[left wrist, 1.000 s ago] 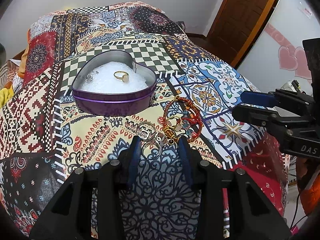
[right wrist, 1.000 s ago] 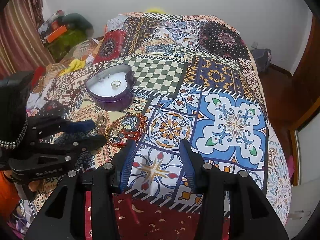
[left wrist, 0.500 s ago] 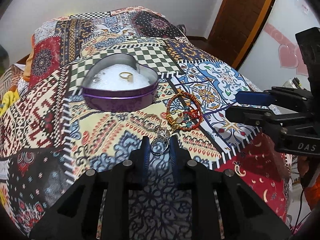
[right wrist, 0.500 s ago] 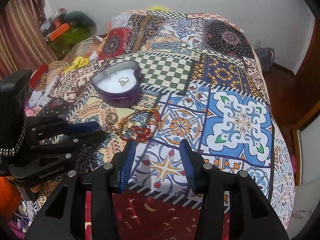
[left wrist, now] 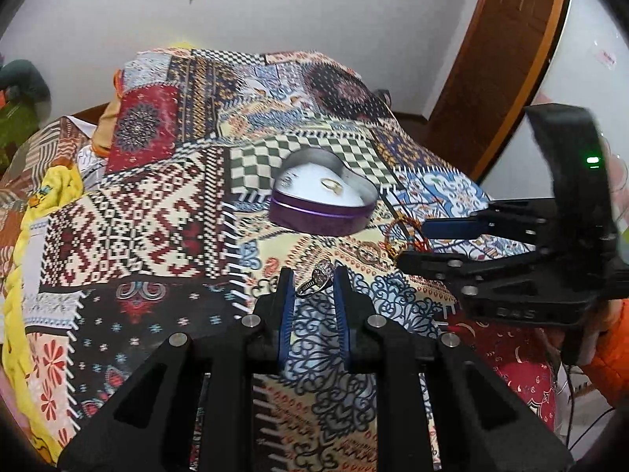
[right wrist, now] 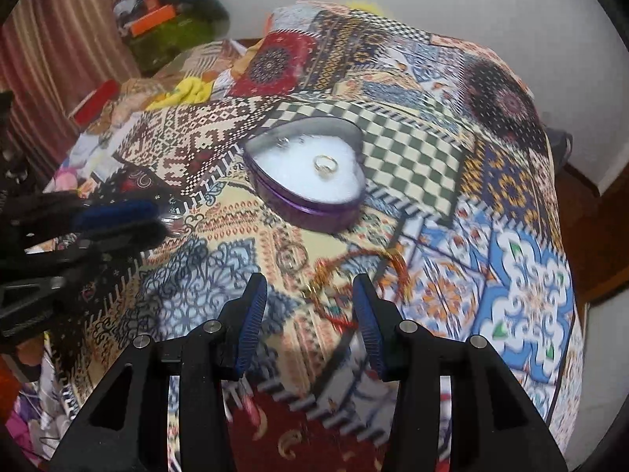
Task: Organize jewelry
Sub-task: 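Move the right tool back to the jewelry beside the tin, then grasp a silver ring with the right gripper and carry it over the tin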
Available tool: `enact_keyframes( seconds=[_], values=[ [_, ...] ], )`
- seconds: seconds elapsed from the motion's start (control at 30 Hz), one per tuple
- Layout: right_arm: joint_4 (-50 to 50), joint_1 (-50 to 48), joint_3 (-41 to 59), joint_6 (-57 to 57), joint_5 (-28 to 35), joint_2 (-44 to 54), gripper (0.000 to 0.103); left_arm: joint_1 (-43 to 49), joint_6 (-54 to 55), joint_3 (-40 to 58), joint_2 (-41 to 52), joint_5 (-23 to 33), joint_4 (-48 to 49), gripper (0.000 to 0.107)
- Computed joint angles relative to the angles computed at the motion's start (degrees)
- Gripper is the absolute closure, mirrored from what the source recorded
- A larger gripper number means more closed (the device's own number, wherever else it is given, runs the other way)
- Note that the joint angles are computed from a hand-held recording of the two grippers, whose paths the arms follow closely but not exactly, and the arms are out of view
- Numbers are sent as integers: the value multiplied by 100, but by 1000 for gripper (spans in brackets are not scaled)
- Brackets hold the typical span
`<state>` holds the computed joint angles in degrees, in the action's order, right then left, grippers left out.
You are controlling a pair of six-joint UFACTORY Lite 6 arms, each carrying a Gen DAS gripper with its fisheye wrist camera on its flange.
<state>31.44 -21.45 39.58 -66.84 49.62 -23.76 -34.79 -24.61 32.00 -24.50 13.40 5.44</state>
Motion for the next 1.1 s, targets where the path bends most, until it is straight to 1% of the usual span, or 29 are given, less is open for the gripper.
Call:
enact_keyframes(
  seconds=[0.1,0.17,0.3,0.4,0.43,0.47,0.53,0.6,0.63,0.7,0.87,1.0,1.1],
  values=[
    [-161,479,58,293,-371,162,61,191,616,-125,-218,-2,-546,88],
    [-167,620,59,336,-458,196,62,301,1118,-134,-229,-18,-998,88],
    [-255,859,51,354,-538,322,61,392,1535,-117,-101,-106,-1372,88],
    [-329,975,36,368,-605,443,62,402,1534,-125,-43,-154,-1356,88],
    [-360,1000,45,385,-628,504,63,404,1551,-116,-12,-175,-1372,88],
    [-390,1012,69,396,-637,588,70,415,1608,-115,5,-190,-1425,88],
    [-454,1026,151,447,-654,776,77,430,1669,-93,38,-203,-1478,88],
    [-334,905,249,316,-576,934,82,424,1625,-77,41,-212,-1420,88],
    [-313,879,257,296,-558,944,83,410,1526,-60,45,-211,-1318,88],
    [-187,760,257,166,-503,894,83,375,1249,-27,39,-193,-1036,88],
    [44,516,261,-59,-294,586,83,408,1065,108,71,-116,-815,88],
    [262,288,432,-179,-24,379,83,492,1204,249,127,-79,-913,88],
    [449,54,688,-250,266,328,83,526,1124,390,178,-57,-810,88]
  ],
)
